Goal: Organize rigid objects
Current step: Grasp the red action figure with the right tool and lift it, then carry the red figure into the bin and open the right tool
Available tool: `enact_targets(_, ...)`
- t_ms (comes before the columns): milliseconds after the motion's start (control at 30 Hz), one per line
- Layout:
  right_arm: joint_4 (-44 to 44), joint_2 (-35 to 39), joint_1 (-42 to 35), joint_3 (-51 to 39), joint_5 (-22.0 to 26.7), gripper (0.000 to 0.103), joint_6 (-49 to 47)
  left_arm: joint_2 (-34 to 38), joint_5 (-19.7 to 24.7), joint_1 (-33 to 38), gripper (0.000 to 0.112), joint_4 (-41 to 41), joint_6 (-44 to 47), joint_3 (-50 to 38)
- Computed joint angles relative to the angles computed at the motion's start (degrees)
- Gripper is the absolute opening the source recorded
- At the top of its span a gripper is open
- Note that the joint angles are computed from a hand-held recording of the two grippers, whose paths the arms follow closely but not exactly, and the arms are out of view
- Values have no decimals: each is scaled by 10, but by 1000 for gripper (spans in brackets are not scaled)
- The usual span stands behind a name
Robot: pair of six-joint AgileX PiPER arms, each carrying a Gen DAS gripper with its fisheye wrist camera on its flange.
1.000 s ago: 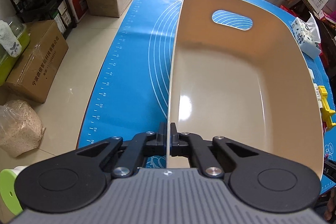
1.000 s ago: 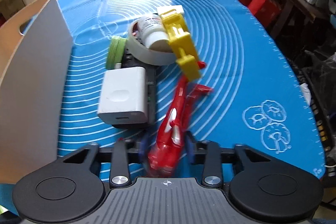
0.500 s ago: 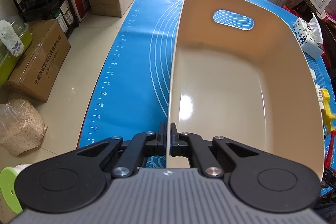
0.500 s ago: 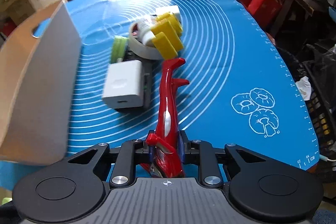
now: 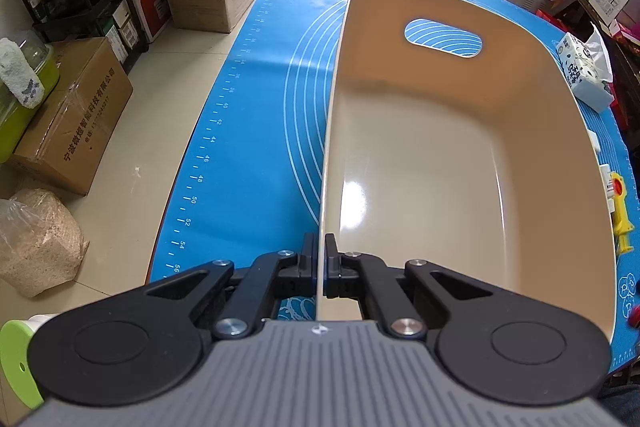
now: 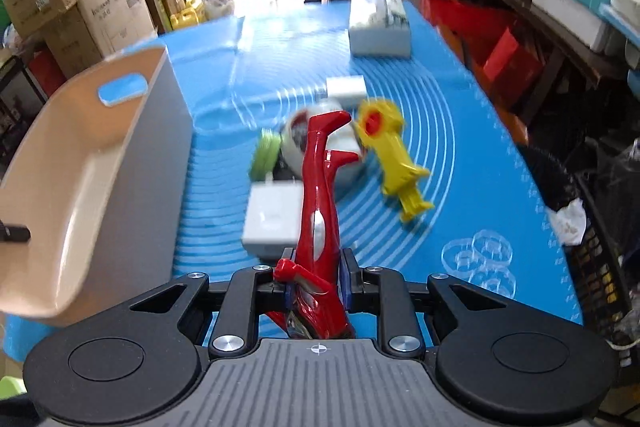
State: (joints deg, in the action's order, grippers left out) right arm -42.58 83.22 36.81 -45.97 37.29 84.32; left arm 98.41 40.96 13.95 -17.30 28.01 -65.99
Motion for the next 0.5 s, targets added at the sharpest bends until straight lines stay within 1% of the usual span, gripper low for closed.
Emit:
enact_targets(133,-32,2,1,-43,16,31,-1,0,-1,0,4,-1,2,1)
enact_targets(233,-51,20,1,-91,19,31,-7,0,-1,0,4,0,2,1)
enact_targets(500,-45,100,-3,-211,-14,31,-62,0,-4,-4,4,4,-3,3)
